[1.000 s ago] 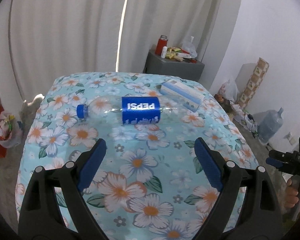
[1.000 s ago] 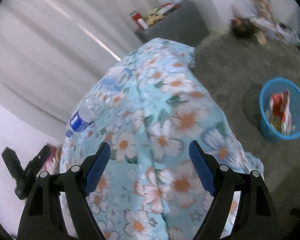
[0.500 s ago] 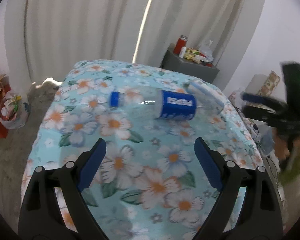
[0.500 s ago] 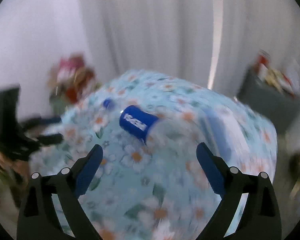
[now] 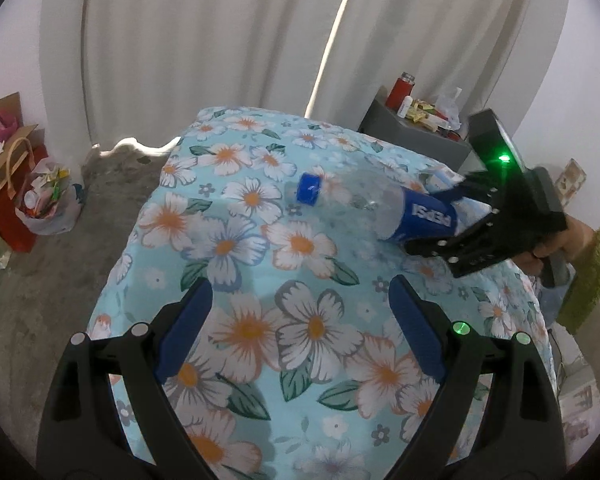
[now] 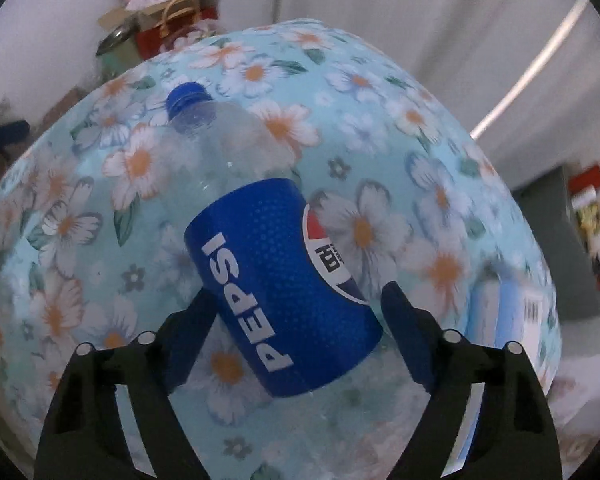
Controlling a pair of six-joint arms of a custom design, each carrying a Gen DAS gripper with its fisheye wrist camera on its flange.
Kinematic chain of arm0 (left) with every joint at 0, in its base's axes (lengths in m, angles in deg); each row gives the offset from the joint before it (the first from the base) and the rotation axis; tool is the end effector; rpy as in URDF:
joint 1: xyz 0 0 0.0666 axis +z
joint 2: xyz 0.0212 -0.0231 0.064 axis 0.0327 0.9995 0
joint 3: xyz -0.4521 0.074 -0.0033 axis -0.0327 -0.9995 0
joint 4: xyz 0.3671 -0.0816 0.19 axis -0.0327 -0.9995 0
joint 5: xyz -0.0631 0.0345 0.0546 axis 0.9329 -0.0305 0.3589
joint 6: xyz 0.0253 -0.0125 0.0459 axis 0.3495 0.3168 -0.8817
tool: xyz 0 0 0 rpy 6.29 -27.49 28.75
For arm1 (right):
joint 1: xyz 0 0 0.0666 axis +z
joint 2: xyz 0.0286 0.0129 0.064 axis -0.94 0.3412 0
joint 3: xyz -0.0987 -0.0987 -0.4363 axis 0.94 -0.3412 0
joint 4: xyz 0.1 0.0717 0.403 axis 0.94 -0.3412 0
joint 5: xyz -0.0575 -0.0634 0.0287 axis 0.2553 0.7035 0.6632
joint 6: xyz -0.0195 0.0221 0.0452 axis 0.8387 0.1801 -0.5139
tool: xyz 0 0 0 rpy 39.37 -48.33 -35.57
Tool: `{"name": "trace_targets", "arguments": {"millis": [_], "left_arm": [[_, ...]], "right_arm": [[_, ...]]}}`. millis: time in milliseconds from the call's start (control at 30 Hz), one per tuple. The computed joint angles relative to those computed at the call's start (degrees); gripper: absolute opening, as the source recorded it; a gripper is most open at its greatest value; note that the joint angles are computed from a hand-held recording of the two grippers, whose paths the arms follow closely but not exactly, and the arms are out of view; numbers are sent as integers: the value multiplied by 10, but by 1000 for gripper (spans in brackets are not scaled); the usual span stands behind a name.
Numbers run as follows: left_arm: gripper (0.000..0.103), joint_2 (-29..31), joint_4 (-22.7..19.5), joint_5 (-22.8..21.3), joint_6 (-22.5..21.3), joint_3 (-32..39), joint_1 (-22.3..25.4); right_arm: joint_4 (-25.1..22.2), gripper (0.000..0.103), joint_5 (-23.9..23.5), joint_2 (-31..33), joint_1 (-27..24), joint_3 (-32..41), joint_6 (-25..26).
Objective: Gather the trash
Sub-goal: 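Grasp the white-and-blue box with the left gripper while the right gripper grasps the Pepsi bottle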
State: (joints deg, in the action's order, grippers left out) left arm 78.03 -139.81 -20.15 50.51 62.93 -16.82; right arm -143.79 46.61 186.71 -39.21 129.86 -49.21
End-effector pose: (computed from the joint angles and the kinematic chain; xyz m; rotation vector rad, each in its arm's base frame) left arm 0.3882 -0.1311 0.5854 -0.0755 2.3593 -0.3295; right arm 0.5414 0.3226 0.5820 -1.1838 2.5132 0.0508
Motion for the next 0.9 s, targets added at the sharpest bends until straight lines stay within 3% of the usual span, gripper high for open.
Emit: {"name": "trace_targets", "arguments": {"millis": [67, 233, 367, 433, 600, 700, 800, 900], "left_arm": [[85, 5, 4, 3, 0, 3, -1], [85, 30, 2, 19, 8, 27, -18], [85, 67, -2, 40, 14, 63, -39], [85, 97, -9, 66, 27, 93, -51], [85, 219, -42, 189, 92, 220, -80], [87, 309, -88, 215, 154, 326, -100], [87, 383, -142, 184, 194, 432, -121], [88, 471, -232, 100, 202, 578, -142]], "right_arm": [[-15, 69, -3, -13, -7, -12, -25], [-44, 66, -53, -91, -42, -105, -112], [-29, 65, -70, -192, -71, -229, -176], [-19, 65, -84, -250, -92, -291, -222], [24, 65, -93, -383, -148, -421, -348], [52, 65, -105, -439, -172, -472, -407], [83, 65, -121, -478, -188, -507, -443], [112, 65, -126, -497, -190, -530, -466]]}}
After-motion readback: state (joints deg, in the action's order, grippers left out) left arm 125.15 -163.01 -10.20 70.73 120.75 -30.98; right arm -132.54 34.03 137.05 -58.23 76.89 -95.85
